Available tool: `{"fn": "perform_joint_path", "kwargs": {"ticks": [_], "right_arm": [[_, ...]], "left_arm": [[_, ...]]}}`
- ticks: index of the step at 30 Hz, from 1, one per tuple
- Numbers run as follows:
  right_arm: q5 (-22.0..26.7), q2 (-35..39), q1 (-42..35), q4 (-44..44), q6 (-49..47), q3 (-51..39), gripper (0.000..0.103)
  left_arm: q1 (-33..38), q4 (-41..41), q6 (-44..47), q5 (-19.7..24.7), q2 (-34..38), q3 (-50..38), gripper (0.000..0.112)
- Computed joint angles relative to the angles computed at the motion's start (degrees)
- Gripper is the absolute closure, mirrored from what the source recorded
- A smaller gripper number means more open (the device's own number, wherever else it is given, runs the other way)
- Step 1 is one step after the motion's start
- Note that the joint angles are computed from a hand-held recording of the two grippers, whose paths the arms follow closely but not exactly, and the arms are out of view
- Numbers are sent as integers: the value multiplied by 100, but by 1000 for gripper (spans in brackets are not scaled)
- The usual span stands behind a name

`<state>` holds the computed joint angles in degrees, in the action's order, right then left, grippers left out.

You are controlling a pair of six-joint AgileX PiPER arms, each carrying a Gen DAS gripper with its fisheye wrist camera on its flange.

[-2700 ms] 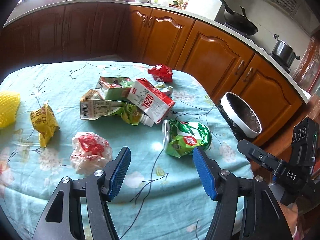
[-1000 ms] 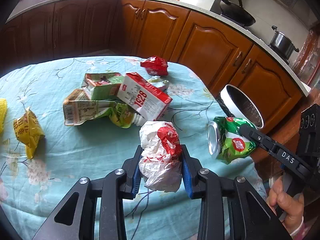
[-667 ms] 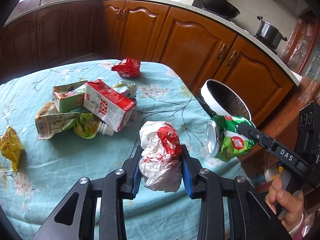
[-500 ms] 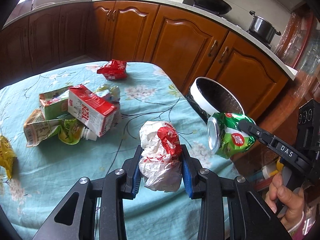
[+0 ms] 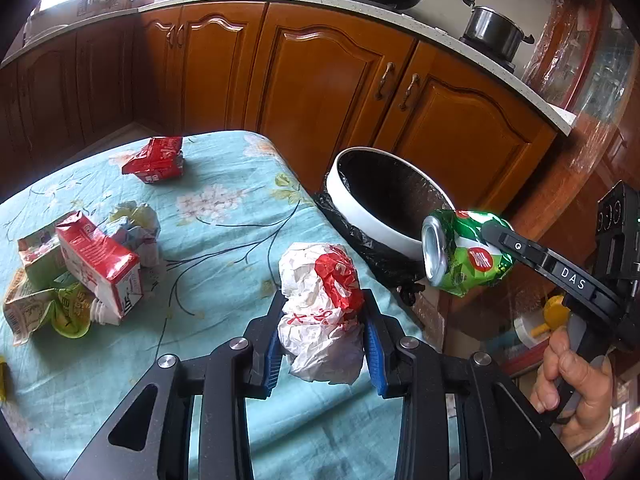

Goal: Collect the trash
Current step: 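Carry the bag and can over the trash bin and open both tools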

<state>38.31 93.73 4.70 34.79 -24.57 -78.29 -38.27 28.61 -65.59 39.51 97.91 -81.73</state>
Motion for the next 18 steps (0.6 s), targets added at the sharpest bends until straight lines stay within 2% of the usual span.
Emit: {"fn": "perform_joint_path", "kwargs": {"ticks": [8, 12, 18], "right_arm": [[14, 180, -297, -13, -29, -220, 82], [39, 361, -392, -157, 35, -450, 82], [135, 773, -502, -462, 243, -1048, 82]], "left_arm": [[175, -610, 866, 177, 665, -978, 79], [309, -964, 1398, 409, 1130, -1737, 79], [454, -1329, 2265, 1175, 2148, -3546, 78]]}}
